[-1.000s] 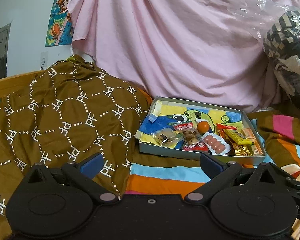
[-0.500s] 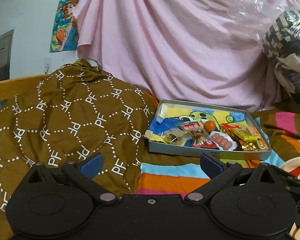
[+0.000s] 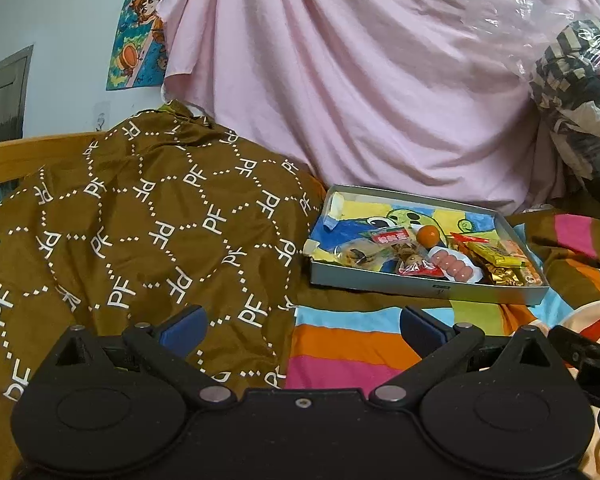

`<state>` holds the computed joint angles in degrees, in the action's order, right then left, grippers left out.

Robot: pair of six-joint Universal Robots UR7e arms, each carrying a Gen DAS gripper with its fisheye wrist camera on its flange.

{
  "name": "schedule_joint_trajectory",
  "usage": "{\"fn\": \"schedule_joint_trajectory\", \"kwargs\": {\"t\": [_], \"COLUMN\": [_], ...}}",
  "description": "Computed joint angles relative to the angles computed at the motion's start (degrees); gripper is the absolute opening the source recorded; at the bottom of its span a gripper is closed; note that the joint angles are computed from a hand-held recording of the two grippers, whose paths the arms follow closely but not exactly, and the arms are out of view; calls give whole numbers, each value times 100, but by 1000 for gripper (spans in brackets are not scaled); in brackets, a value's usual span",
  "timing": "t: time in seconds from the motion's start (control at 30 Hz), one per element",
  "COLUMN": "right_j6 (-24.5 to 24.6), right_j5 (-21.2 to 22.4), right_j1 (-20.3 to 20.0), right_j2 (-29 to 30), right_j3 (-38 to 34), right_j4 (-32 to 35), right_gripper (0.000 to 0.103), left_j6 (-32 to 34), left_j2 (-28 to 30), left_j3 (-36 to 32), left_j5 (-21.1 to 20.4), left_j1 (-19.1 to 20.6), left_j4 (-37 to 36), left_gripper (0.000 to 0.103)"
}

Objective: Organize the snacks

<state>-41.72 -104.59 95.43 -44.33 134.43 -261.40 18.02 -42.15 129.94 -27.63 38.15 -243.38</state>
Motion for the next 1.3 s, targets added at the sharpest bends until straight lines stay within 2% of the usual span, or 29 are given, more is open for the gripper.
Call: {"fn": "schedule_joint_trajectory", "kwargs": {"t": [0.43, 1.3], "right_j6": [-16, 28], "right_j5": [-35, -63], "right_j1": [29, 26], "right_j2": [271, 317], "right_j3": [51, 123], "right_j4": [-223, 44], "right_gripper": [103, 103], "left_j6": [-118, -135], "left_j2": [-126, -88], "left_j3": [386, 445], "left_j5": [-237, -168], "left_j1": [41, 33], "left_j4": [197, 182], "left_gripper": [102, 102]}}
